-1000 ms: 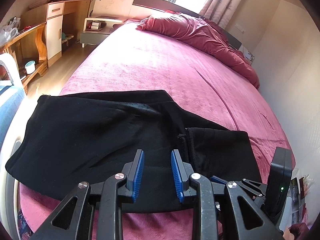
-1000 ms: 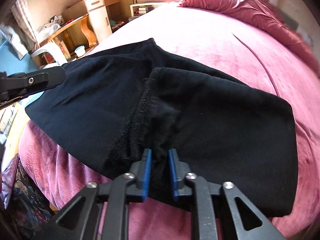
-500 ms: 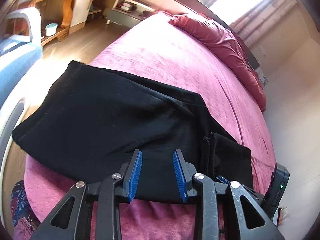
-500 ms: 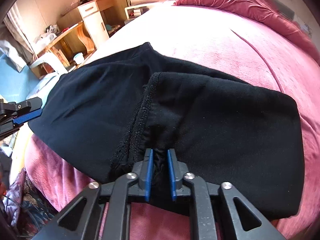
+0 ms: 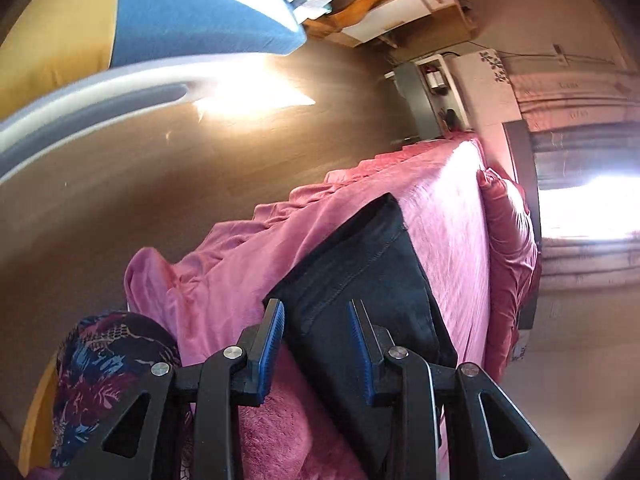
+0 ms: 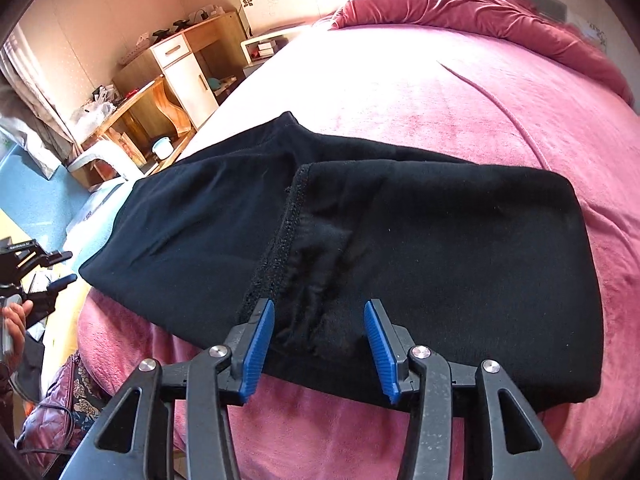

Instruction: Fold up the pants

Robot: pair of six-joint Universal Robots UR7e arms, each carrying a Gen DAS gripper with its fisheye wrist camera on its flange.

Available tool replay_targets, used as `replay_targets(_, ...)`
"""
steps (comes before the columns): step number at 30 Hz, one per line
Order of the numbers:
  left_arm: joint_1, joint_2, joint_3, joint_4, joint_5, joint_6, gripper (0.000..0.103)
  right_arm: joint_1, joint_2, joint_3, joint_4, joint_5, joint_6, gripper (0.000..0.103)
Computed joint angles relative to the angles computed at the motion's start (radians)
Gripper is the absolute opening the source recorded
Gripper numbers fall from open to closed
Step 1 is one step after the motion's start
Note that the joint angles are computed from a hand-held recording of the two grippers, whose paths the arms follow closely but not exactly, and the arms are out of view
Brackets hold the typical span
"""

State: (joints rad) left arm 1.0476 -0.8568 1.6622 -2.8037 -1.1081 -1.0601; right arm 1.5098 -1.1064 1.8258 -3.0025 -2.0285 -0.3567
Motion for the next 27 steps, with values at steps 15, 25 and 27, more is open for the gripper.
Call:
replay_targets(15, 0.043, 0.070, -0.045, 0.013, -0.029, -0.022, 0.037, -0.029, -0.001, -0.004, 0.029, -0.014, 0.056, 0.051)
replay_targets(25, 0.024, 0.077, -0.060, -0.005, 0.005, 0.065, 0.016, -0.056, -0.008, 0.000, 0.052, 0.042, 0.084, 0.061)
replay_targets(27, 0.011, 0.075, -0.058, -0.028, 0.021, 0.092, 0.014, -0.063, -0.013, 0.000, 0.062, 0.059, 0.094, 0.062)
